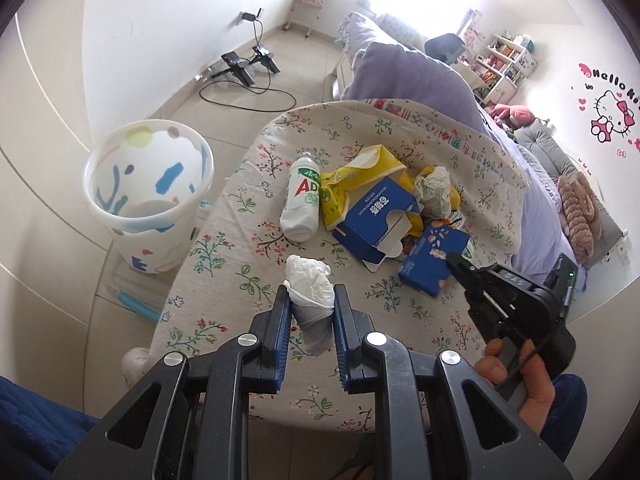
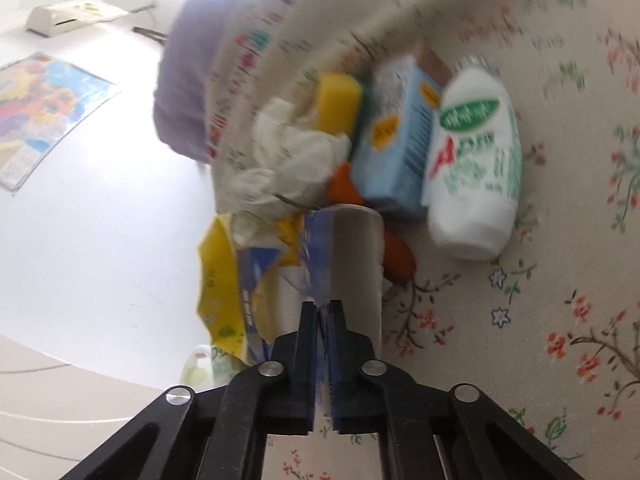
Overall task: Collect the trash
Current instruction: 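Carry the tissue to the wastebasket and open the left gripper, then grasp the white AD milk bottle with the left gripper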
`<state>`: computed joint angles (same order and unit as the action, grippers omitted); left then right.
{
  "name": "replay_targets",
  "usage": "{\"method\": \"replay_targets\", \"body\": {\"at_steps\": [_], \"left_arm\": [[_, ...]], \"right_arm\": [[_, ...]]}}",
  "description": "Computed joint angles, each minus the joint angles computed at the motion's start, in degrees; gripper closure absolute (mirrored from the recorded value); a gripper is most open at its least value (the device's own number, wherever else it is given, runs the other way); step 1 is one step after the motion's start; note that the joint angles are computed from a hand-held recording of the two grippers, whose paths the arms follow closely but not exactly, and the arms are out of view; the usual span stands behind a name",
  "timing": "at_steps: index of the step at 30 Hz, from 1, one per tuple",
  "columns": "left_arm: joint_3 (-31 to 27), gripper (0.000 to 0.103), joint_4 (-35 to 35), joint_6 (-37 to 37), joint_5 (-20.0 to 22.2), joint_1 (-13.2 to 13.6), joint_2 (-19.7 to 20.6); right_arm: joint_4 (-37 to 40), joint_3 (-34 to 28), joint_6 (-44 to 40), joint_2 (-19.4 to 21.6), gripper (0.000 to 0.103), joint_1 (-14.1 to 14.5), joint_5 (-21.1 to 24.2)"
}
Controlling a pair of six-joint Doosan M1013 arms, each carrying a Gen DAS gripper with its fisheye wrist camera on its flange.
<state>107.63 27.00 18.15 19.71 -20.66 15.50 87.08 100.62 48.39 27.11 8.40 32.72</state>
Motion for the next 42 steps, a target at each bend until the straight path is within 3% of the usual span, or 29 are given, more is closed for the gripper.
{"method": "replay_targets", "body": {"at_steps": [5,9,14,18,24,28,30,33,35,38,40,42], "left_arm": [[0.0,0.082,0.4,0.7,0.4,0.5,-0.7],[-0.6,0.082,-3.0,5.0,1.6,2.2,-1.5],[-2.5,0.082,-12.4,15.9,4.0,6.1,-2.5],[-6.0,0.082,-19.9,23.3,8.2,10.4,-1.5],[-9.5,0.082,-31.5,29.4,11.0,16.8,3.5],[-9.4,0.082,-40.2,33.0,12.3,20.3,6.3],[-8.9,0.082,-43.9,34.0,11.3,21.7,6.9],[-9.8,0.08,-42.6,32.4,12.6,22.5,8.1],[-9.8,0.073,-47.0,34.7,12.7,23.3,8.6],[-9.5,0.06,-48.1,34.1,12.3,23.6,8.7],[-9.6,0.057,-42.8,30.6,11.7,23.0,8.1],[-9.7,0.054,-38.4,27.4,11.5,22.5,7.7]], "right_arm": [[-4.1,0.3,-0.7,-2.3,0.102,0.2,-3.0],[-3.0,1.0,-3.8,-3.9,0.102,0.0,-3.2],[1.0,1.3,-11.0,-6.0,0.102,0.6,-2.6],[2.1,-0.8,-14.6,-5.9,0.102,2.3,1.6],[-4.4,-10.2,-12.5,-0.9,0.102,8.2,6.8],[-16.1,-18.3,-6.4,4.8,0.102,12.6,9.6],[-20.3,-21.6,-3.3,7.3,0.102,14.1,11.0],[-27.0,-26.5,1.7,11.2,0.102,16.2,12.4],[-30.8,-29.4,4.5,13.5,0.101,17.4,13.5],[-36.3,-33.2,8.9,16.5,0.096,18.3,16.5],[-39.0,-34.0,11.6,17.4,0.065,18.4,17.2],[-38.0,-33.1,10.9,17.0,0.058,18.0,16.6]]}}
